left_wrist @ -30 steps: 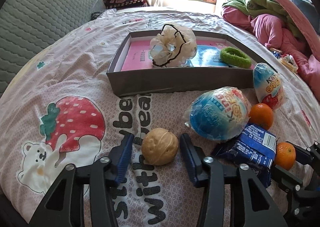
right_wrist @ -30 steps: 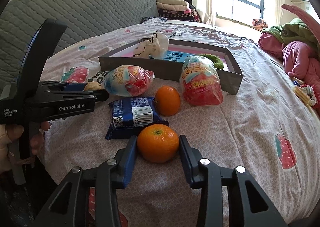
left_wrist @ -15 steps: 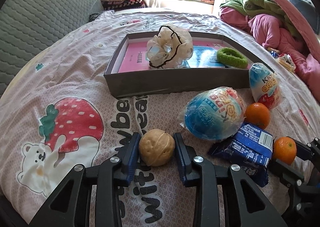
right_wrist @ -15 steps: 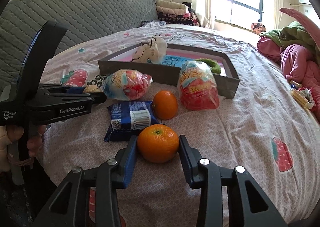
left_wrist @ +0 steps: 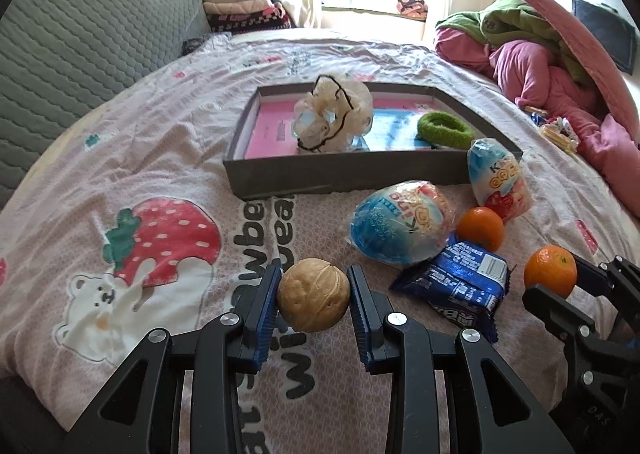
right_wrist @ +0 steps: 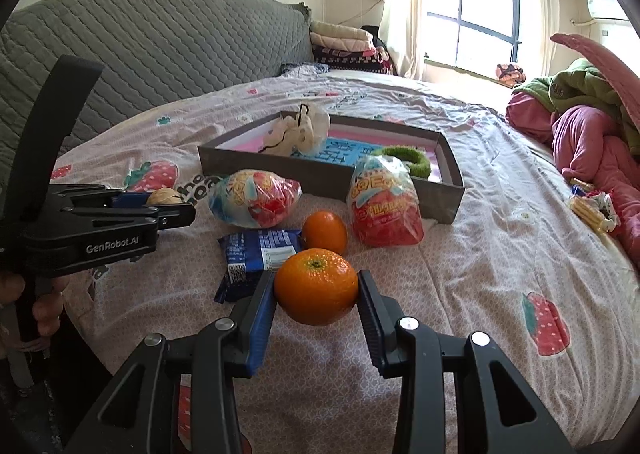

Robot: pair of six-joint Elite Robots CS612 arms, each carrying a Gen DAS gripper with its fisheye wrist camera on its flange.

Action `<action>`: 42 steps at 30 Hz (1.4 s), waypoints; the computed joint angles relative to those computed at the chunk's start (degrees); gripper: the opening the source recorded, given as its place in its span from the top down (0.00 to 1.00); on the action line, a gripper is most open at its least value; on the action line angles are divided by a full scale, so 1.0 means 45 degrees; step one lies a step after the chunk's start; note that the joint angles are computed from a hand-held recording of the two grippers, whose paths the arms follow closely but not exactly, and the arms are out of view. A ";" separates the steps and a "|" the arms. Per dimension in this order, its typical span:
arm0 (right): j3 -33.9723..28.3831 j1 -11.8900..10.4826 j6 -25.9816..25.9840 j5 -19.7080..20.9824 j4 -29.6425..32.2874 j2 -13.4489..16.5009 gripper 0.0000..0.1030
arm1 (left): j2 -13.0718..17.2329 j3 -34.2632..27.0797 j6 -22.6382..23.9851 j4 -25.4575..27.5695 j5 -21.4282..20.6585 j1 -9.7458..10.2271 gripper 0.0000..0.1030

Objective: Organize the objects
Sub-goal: 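Lift the walnut and the orange and carry them toward the gray tray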

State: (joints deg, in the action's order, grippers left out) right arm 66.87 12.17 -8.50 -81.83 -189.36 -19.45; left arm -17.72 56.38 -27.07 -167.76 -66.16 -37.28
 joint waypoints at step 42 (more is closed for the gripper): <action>-0.0306 -0.0121 0.0529 -0.0423 -0.1783 0.0062 0.61 | -0.0484 0.0649 0.0561 -0.1698 0.0786 -0.0335 0.67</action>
State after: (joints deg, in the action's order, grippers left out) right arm 65.49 11.63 -6.12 -83.73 -197.39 -19.17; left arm -19.90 59.31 -24.55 -175.41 -62.62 -38.78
